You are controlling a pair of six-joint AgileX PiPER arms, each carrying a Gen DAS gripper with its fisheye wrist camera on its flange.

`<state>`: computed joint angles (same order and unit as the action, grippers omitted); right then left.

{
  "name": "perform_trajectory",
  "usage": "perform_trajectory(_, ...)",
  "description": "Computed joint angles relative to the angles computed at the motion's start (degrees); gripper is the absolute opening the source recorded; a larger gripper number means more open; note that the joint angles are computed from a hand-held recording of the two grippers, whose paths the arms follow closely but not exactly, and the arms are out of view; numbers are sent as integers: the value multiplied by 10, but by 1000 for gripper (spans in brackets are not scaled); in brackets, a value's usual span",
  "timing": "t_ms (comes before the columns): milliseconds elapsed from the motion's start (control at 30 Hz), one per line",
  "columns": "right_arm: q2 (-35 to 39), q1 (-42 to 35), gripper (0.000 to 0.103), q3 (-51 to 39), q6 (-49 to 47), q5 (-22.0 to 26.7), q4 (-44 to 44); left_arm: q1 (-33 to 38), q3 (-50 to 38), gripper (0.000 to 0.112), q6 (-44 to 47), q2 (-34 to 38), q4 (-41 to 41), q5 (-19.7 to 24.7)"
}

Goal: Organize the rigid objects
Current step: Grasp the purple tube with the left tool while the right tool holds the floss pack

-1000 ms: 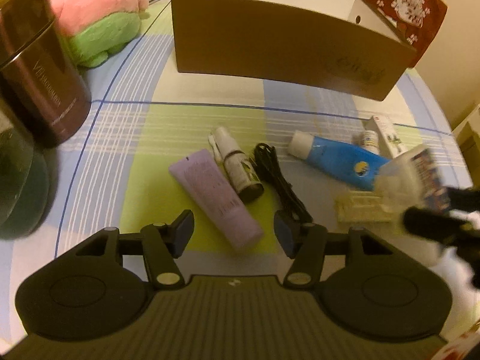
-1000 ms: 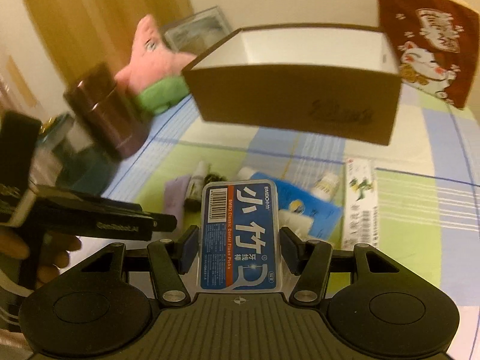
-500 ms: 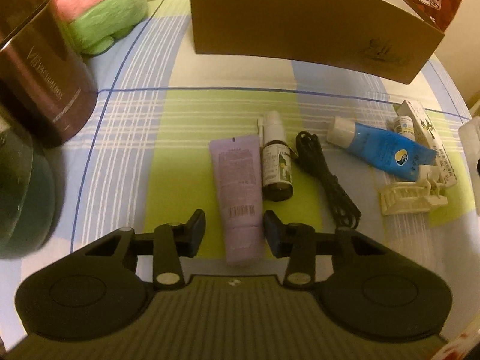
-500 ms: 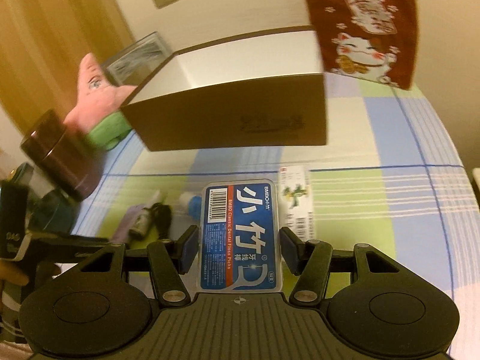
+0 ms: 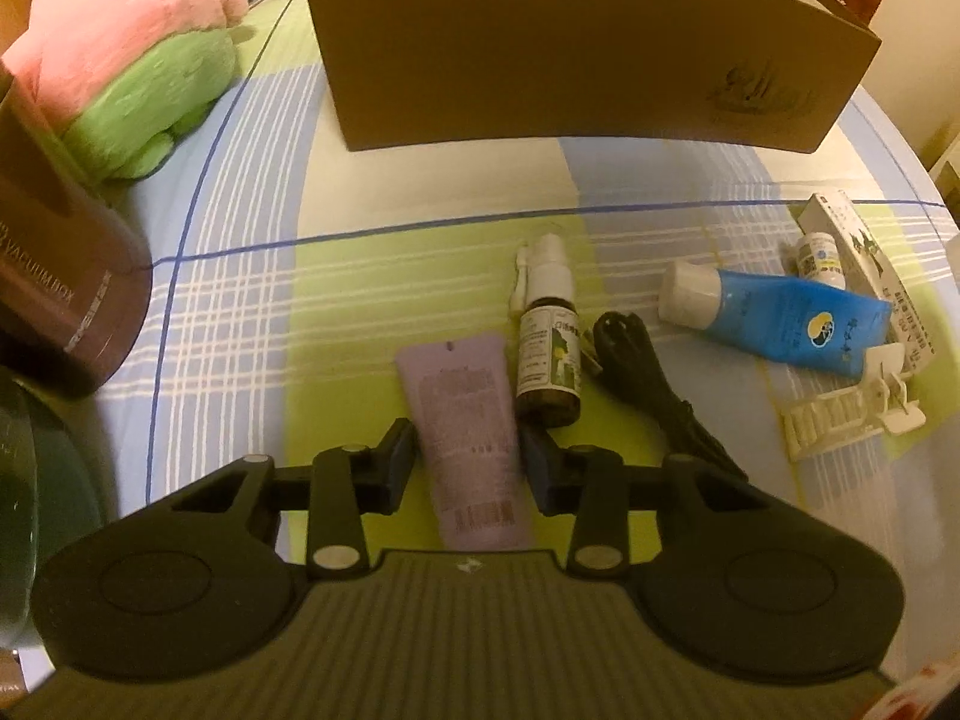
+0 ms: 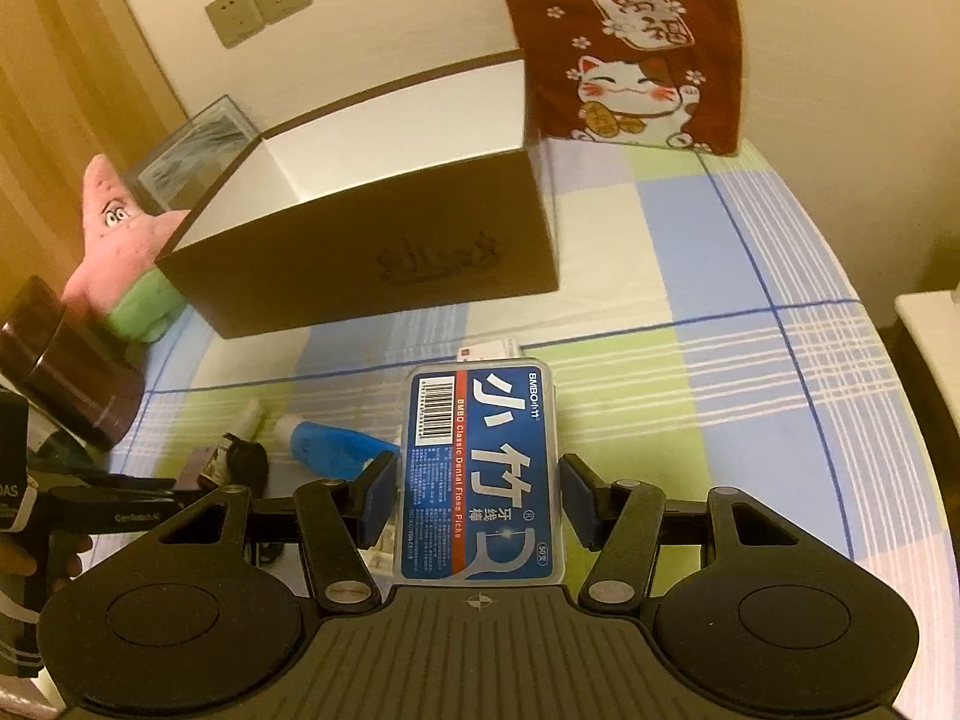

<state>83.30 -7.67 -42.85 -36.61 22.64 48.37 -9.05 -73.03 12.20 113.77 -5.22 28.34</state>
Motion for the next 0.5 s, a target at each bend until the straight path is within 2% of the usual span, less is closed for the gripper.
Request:
perform_trajectory(200, 8, -1, 57, -5, 11, -2, -8, 1, 16, 33, -15, -10, 13, -15)
perform_trajectory(500, 29, -1, 57, -33, 7, -3, -10, 23, 39, 33, 10, -52, -10, -46)
